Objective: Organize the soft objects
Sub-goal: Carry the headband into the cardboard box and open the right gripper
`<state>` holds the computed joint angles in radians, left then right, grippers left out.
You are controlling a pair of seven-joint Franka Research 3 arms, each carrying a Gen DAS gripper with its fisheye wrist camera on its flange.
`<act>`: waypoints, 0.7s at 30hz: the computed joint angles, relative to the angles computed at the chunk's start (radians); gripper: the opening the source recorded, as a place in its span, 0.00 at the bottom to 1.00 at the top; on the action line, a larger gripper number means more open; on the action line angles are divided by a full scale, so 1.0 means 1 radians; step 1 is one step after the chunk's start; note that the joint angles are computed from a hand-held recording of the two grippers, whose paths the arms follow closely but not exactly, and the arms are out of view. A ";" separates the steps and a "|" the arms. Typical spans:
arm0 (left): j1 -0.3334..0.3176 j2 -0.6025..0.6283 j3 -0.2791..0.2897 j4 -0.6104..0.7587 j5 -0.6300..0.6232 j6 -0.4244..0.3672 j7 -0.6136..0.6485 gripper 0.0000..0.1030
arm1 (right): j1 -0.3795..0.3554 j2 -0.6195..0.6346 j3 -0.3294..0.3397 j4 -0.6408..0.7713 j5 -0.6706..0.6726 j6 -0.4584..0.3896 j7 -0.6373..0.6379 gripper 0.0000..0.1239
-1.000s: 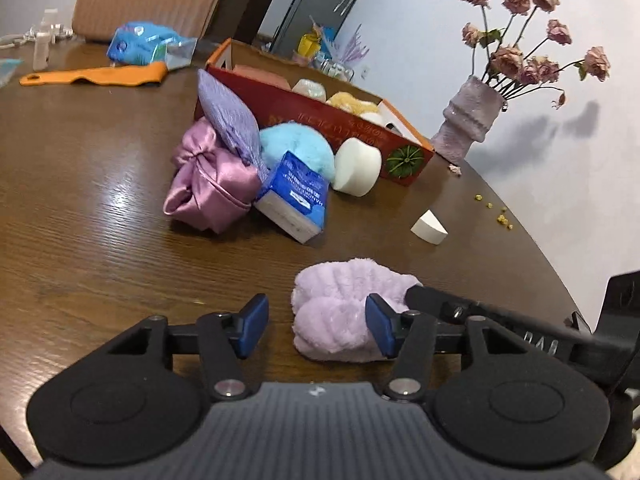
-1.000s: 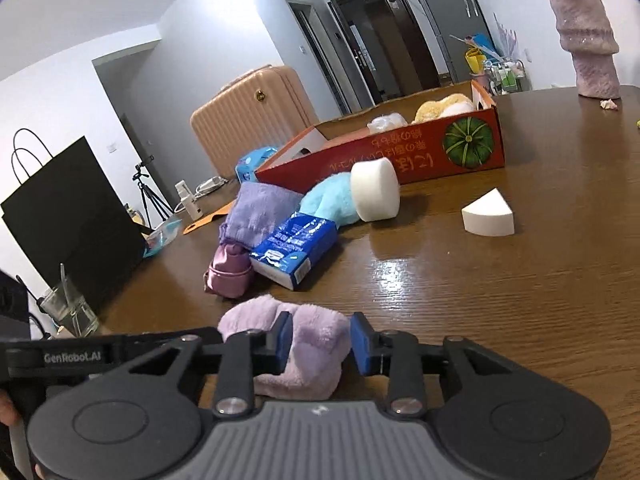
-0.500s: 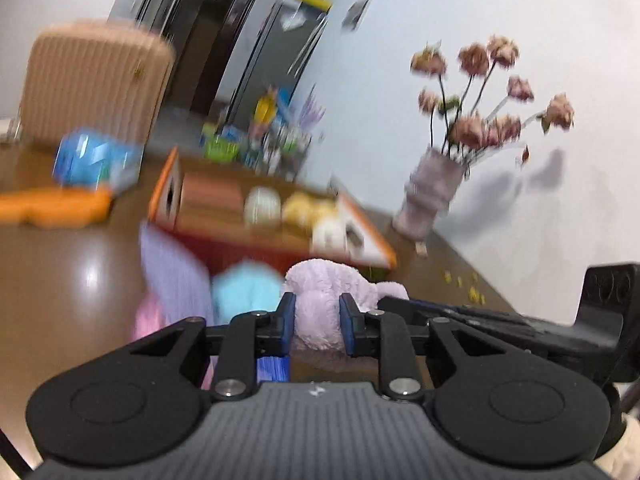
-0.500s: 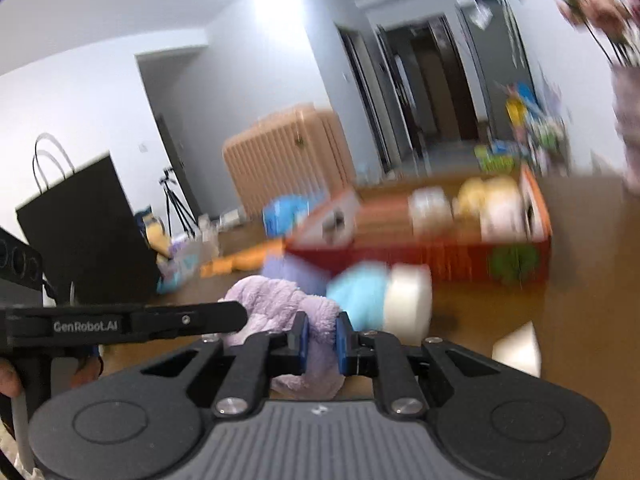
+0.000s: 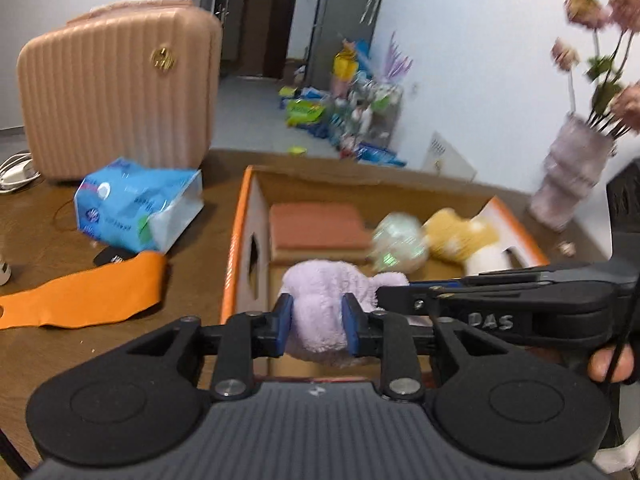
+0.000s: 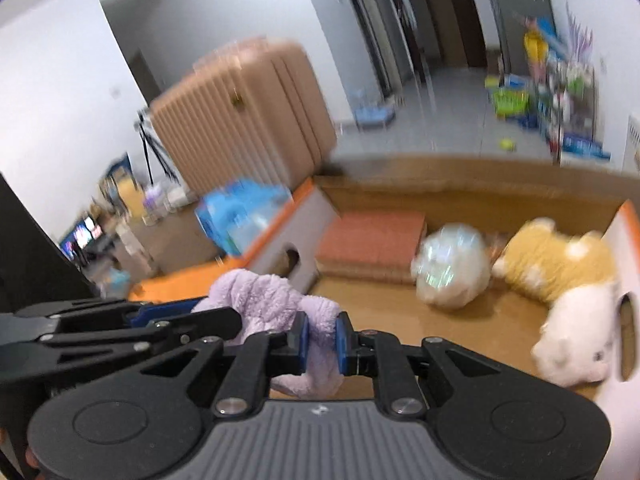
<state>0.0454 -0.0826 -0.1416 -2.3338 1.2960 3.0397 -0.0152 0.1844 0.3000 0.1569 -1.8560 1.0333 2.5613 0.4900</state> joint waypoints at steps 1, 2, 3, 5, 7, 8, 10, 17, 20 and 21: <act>0.001 0.002 0.002 -0.005 0.006 0.002 0.009 0.30 | 0.013 0.013 -0.002 0.003 -0.029 0.014 0.009 0.11; 0.004 0.002 0.001 -0.006 0.034 0.004 -0.008 0.34 | 0.024 0.024 -0.002 0.003 -0.052 0.030 0.015 0.11; 0.009 0.000 0.003 -0.006 0.072 0.012 -0.037 0.36 | 0.031 0.026 -0.001 -0.004 -0.071 0.042 0.026 0.12; 0.012 -0.005 0.008 -0.008 0.099 0.023 -0.063 0.38 | 0.052 0.046 -0.010 0.007 -0.143 0.057 0.087 0.15; 0.020 -0.022 0.010 -0.010 0.155 0.025 -0.121 0.39 | 0.061 0.051 -0.009 0.002 -0.186 0.089 0.125 0.19; 0.022 -0.028 0.011 -0.008 0.176 0.025 -0.138 0.40 | 0.057 0.048 -0.005 0.001 -0.197 0.084 0.137 0.20; 0.026 -0.049 0.015 -0.012 0.225 0.026 -0.180 0.43 | 0.043 0.037 0.015 -0.012 -0.176 0.106 0.111 0.29; 0.027 -0.171 0.004 -0.091 0.171 -0.001 -0.130 0.46 | -0.001 -0.085 0.027 -0.108 -0.040 0.135 -0.014 0.40; 0.032 -0.258 -0.020 -0.151 0.140 -0.015 -0.095 0.48 | -0.006 -0.181 0.003 -0.179 0.073 0.130 -0.124 0.42; 0.035 -0.288 -0.028 -0.172 0.130 -0.016 -0.084 0.49 | -0.004 -0.213 -0.011 -0.202 0.108 0.124 -0.159 0.42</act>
<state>0.0802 -0.3707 -0.1696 -2.5058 1.4256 3.0235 -0.0991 0.1805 0.0871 0.1462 -2.0576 1.1411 2.6851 0.3308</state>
